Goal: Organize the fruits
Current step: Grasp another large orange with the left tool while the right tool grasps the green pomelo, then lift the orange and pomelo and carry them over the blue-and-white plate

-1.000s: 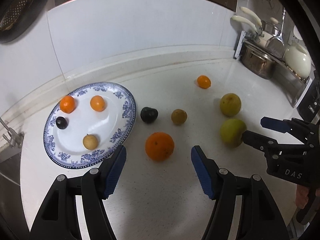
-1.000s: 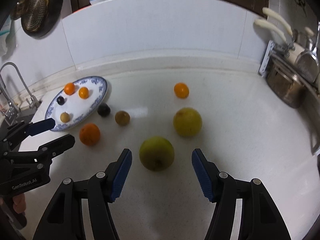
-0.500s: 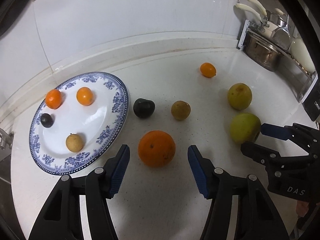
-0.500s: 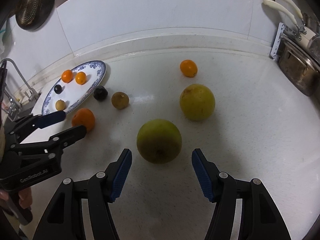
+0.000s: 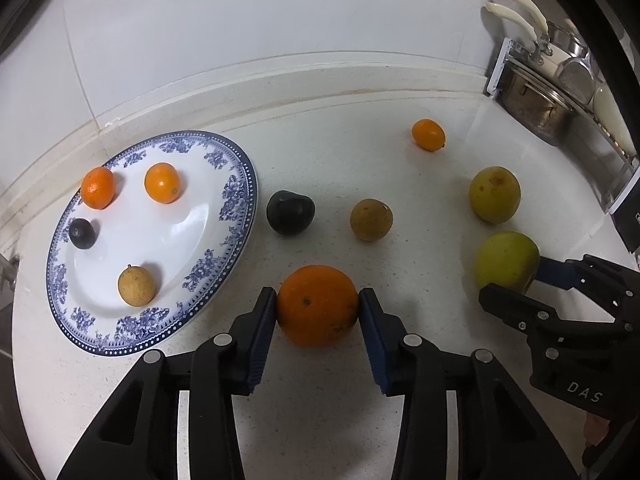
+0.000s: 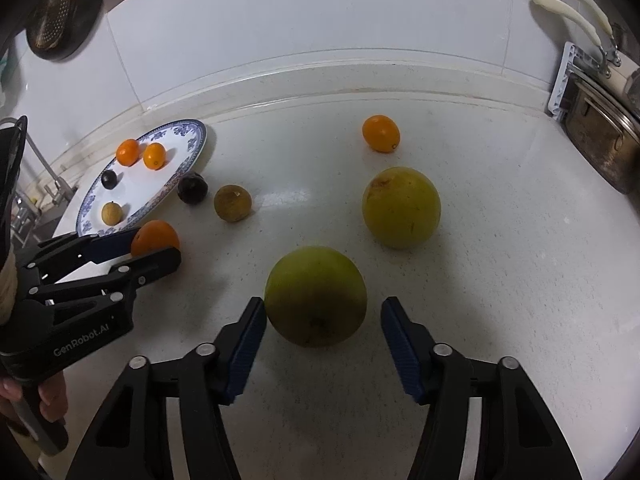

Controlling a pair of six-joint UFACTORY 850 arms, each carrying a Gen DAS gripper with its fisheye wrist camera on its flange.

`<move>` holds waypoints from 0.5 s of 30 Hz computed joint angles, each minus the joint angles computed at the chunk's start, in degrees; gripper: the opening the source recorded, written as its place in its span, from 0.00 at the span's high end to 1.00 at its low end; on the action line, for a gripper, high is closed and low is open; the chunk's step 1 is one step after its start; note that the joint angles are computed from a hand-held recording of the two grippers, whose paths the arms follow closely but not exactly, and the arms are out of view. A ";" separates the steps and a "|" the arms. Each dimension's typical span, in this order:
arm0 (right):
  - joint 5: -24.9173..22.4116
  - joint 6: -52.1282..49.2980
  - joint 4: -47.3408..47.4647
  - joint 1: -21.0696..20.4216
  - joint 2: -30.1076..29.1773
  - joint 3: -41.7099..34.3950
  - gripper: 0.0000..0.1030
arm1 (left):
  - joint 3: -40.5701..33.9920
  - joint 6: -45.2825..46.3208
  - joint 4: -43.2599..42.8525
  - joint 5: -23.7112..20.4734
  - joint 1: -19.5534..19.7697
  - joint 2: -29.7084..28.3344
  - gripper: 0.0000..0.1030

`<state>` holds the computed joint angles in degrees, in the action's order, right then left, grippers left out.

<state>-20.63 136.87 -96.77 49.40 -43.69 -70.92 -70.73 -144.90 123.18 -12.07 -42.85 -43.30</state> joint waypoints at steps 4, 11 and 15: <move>-0.42 -0.13 -0.52 0.20 -0.30 -0.38 0.52 | 0.73 -3.81 3.13 -0.33 -0.01 0.45 0.61; -1.28 3.69 -5.00 0.71 0.90 0.62 0.52 | 4.01 -10.73 9.23 -2.62 -0.58 3.54 0.61; -2.06 5.91 -8.09 1.32 2.38 1.29 0.52 | 6.32 -11.80 9.73 -4.83 -1.06 5.94 0.61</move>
